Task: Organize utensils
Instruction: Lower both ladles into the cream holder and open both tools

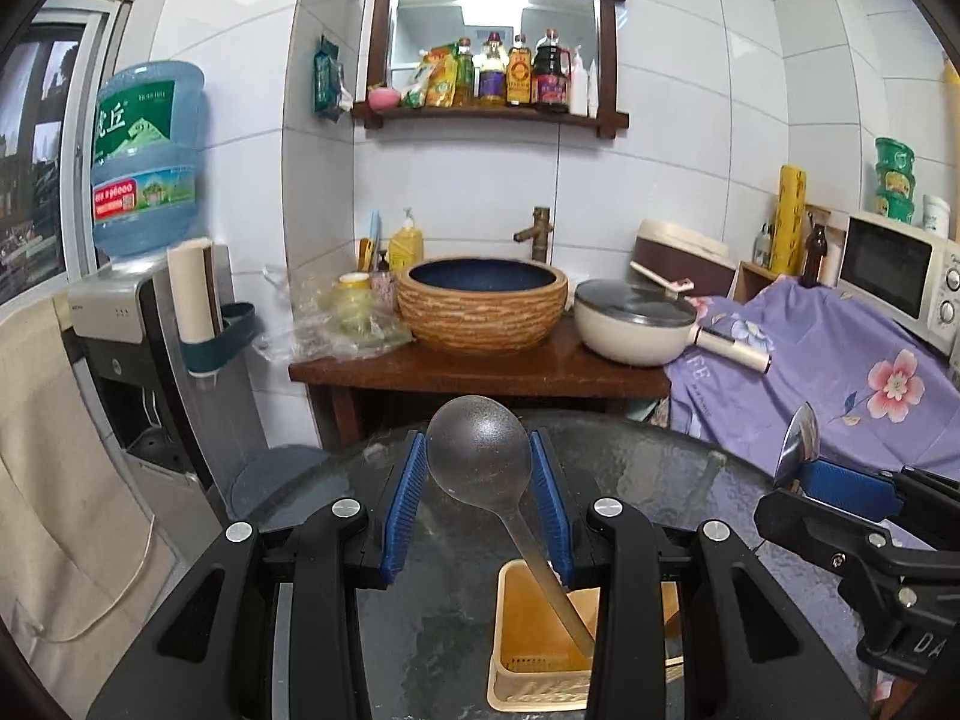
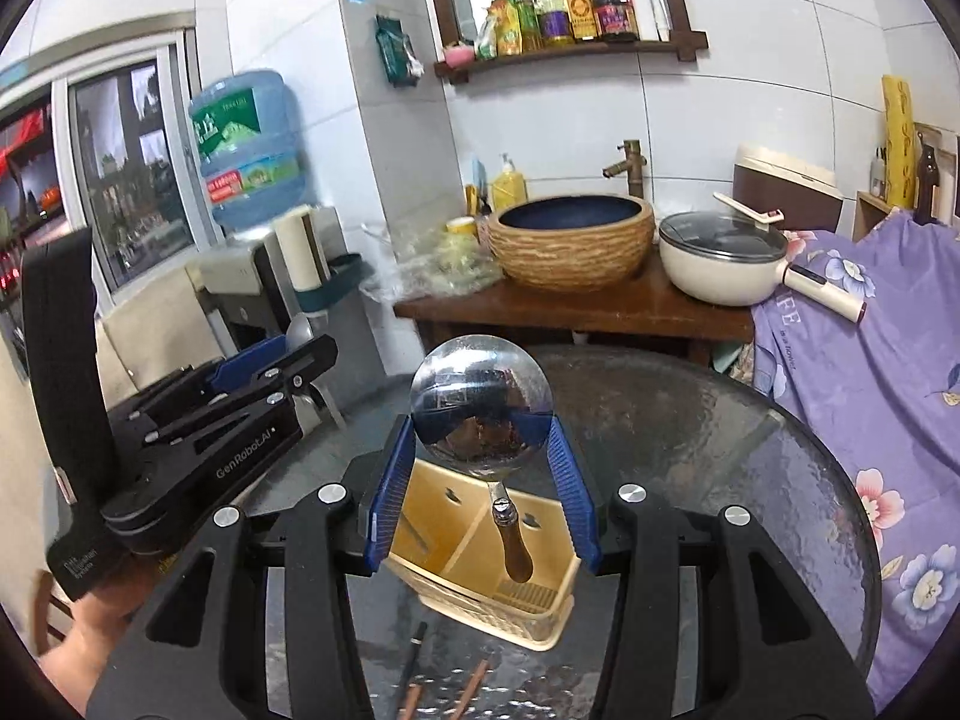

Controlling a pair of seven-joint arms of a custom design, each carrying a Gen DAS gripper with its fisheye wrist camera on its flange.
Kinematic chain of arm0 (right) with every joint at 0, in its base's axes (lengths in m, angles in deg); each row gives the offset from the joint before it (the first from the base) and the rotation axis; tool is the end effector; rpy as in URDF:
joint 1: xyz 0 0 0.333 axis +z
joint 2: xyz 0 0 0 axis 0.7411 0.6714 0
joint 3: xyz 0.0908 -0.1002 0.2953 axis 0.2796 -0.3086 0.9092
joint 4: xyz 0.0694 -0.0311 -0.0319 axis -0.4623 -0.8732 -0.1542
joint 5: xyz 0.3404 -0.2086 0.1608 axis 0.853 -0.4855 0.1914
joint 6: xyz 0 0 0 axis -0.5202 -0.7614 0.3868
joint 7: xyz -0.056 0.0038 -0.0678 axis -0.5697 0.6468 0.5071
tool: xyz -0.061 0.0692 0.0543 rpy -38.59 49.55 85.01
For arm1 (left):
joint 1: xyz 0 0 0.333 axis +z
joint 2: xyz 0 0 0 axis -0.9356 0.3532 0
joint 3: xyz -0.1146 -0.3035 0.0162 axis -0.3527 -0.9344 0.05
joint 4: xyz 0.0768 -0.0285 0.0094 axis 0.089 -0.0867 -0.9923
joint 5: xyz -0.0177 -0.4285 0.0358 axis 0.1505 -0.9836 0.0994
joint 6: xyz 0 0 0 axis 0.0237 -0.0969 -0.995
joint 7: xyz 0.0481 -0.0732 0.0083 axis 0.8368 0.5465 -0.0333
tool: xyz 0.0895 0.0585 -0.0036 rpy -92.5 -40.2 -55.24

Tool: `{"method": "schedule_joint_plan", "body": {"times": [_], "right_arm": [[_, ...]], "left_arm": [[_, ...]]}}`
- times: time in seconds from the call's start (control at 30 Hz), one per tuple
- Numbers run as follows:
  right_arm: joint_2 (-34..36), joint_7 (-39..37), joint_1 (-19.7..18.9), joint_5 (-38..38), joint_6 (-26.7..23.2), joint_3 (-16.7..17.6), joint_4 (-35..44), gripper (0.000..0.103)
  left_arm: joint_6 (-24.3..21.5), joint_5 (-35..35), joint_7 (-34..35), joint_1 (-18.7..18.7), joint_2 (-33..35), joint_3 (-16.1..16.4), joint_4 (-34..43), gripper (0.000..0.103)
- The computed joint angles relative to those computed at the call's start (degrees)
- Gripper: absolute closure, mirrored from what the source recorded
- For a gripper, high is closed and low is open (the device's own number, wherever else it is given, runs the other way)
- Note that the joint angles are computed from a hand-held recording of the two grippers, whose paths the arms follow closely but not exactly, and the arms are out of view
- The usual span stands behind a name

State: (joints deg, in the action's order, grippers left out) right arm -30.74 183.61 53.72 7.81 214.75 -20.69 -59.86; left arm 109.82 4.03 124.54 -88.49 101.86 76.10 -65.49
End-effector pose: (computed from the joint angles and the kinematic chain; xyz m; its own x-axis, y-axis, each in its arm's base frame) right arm 0.5999 0.1015 0.6181 -0.0715 -0.9799 -0.1863 -0.4813 0.1975 -0.8540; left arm 0.6501 -0.3118 0.5994 -0.4422 -0.8963 0.0332 -0.3814 0.1544 -0.9114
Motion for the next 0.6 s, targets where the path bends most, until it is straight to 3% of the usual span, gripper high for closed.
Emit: {"method": "schedule_joint_plan", "body": {"times": [0.47, 0.6], "right_arm": [[2.0, 1.2, -0.1, -0.7, 2.3, -0.5, -4.0, 0.057], [1.6, 3.6, -0.8, -4.4, 3.2, 0.1, -5.4, 0.057]], "left_arm": [[2.3, 5.2, -2.6, -3.9, 2.1, 4.5, -2.0, 0.068], [2.4, 5.9, -2.1, -4.4, 2.2, 4.8, -2.7, 0.068]]}}
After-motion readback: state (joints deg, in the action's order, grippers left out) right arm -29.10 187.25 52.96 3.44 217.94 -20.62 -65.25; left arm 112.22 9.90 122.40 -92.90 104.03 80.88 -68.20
